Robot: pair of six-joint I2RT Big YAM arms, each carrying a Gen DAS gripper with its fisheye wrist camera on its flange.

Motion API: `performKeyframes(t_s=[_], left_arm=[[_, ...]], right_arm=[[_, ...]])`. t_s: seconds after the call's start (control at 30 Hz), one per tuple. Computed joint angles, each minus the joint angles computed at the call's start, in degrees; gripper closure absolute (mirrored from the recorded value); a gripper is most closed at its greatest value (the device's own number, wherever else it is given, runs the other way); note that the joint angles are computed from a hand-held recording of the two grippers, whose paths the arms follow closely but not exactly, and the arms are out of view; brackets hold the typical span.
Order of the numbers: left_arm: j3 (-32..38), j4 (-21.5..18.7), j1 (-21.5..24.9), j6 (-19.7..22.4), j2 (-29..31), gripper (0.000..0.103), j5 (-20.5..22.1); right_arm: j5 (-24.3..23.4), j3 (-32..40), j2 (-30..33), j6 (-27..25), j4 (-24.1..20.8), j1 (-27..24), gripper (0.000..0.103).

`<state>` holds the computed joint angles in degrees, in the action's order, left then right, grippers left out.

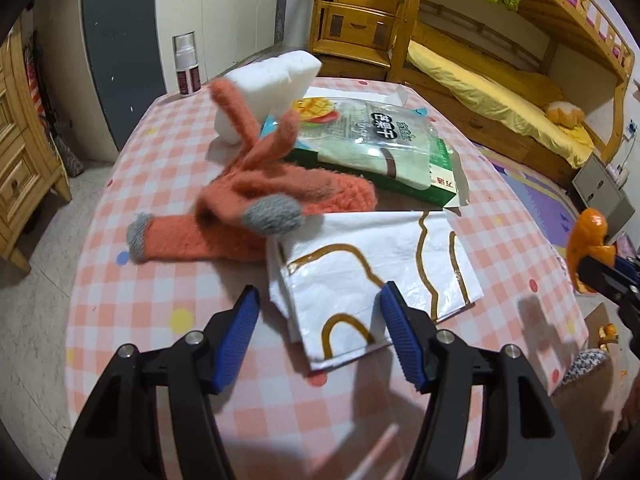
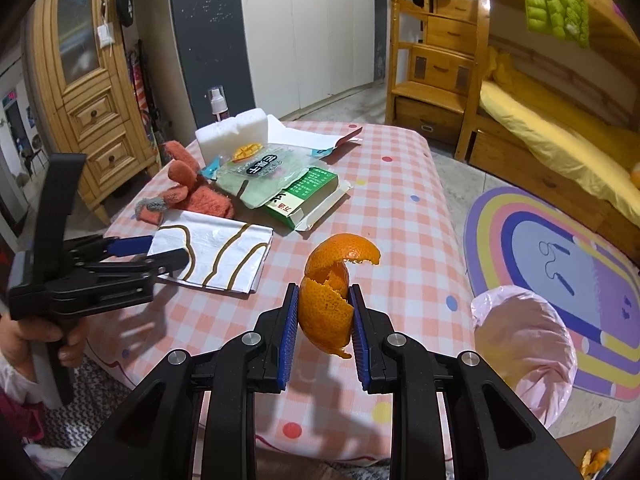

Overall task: Collect trash
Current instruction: 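Grasp the white striped paper bag with the left tool while the right tool holds the peel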

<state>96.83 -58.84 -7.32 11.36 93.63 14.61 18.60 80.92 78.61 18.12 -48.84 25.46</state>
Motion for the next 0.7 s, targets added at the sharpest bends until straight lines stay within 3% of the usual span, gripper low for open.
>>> performKeyframes(t_s=[0.07,0.23,0.47,0.7], left_arm=[[-0.1,-0.1,-0.4,0.3,-0.2,0.058,0.3],[-3.0,1.0,-1.1,2.7,-2.7,0.1,1.7],[-5.6,3.4,-0.2,3.6,-8.3,0.102,8.7],[-4.9,5.3,-2.4,4.3,-11.4,0.102,10.6]], right_arm=[[0.2,-0.4,-0.5,0.1,0.1,0.2,0.078],[0.4,-1.6,-1.7,0.6,0.5,0.4,0.078],[1.5,-3.1,-4.3,1.3,1.4,0.5,0.078],[3.3,-5.3,-8.3,2.9,2.2,0.1,0.078]])
